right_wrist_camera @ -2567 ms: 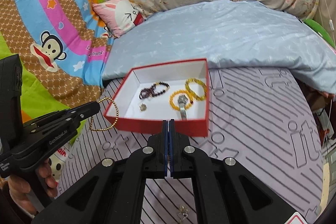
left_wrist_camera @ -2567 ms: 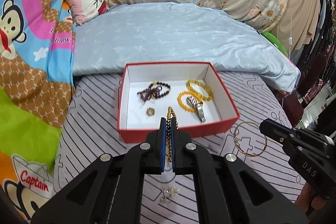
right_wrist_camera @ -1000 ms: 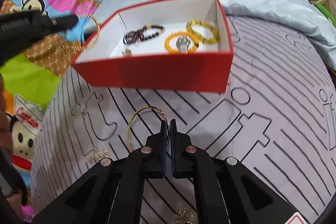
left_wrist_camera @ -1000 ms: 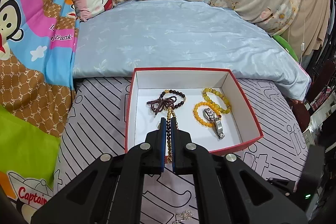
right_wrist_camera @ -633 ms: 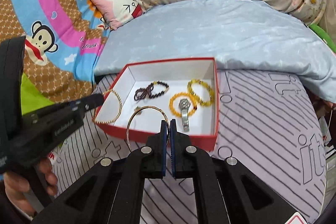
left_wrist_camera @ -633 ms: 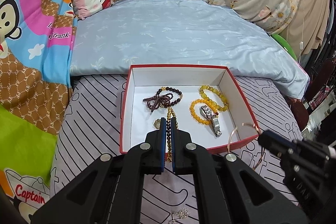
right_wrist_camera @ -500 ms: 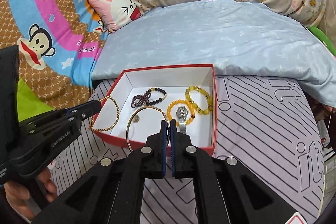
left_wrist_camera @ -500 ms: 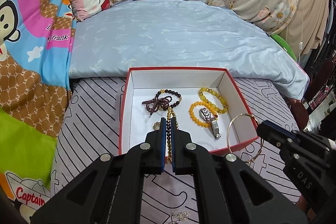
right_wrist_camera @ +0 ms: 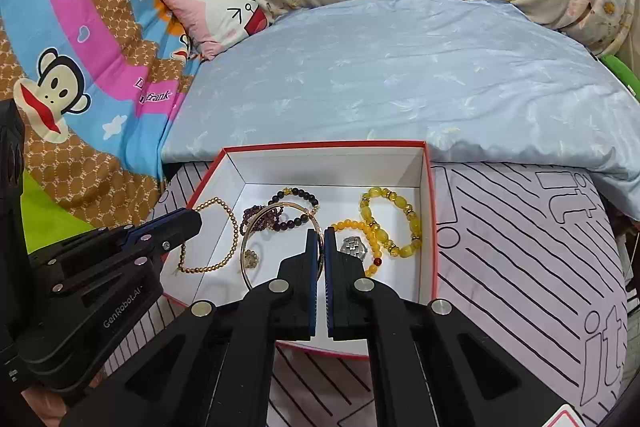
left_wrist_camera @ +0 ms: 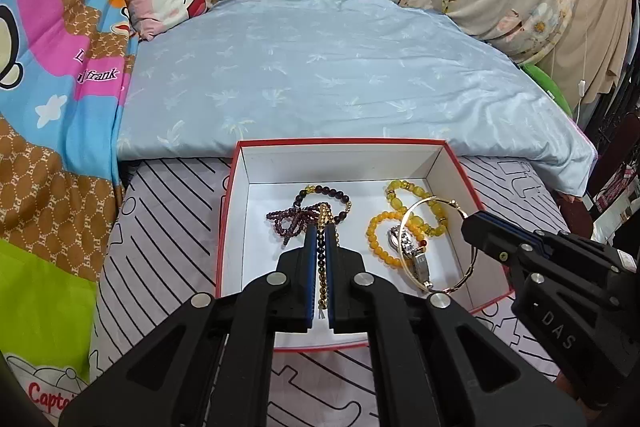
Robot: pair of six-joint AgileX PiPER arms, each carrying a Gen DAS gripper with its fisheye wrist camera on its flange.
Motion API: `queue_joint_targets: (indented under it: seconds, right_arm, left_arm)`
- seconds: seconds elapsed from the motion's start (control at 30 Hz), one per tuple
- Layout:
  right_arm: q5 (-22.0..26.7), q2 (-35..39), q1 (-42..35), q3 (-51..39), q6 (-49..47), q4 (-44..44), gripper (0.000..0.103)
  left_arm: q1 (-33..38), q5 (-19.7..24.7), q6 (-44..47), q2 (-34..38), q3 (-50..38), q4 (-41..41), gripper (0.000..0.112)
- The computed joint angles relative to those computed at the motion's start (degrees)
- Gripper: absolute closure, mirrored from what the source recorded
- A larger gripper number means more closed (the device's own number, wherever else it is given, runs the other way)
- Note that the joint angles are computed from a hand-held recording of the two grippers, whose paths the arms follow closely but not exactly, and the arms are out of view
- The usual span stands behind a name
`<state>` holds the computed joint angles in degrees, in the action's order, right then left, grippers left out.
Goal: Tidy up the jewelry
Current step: 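Lower the bead bracelet into the box with the left tool while the right tool brings the bangle in, then open both tools to release the bracelet and the bangle in the box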
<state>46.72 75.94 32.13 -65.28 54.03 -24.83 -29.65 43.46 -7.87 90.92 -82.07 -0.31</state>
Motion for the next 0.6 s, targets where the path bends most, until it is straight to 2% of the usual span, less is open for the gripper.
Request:
queue_joint_targets:
  seconds: [0.47, 0.5, 0.6]
  right_arm:
    - [-3.57, 6.43, -2.29, -1.33, -2.22, 1.75, 0.1]
    - [-3.81, 6.69, -2.22, -1.3, -1.94, 1.4, 0.099]
    - [-3.67, 7.02, -1.65, -1.38, -0.24, -0.32, 0.087]
  left_arm:
    - [0.76, -1.96, 0.79, 5.34, -1.44, -0.17, 0.109]
    - [0.69, -2.18, 0.3, 5.59, -1.49, 0.54, 0.109]
    - [0.57, -2.12, -1.16, 6.3, -1.85, 1.87, 0.105]
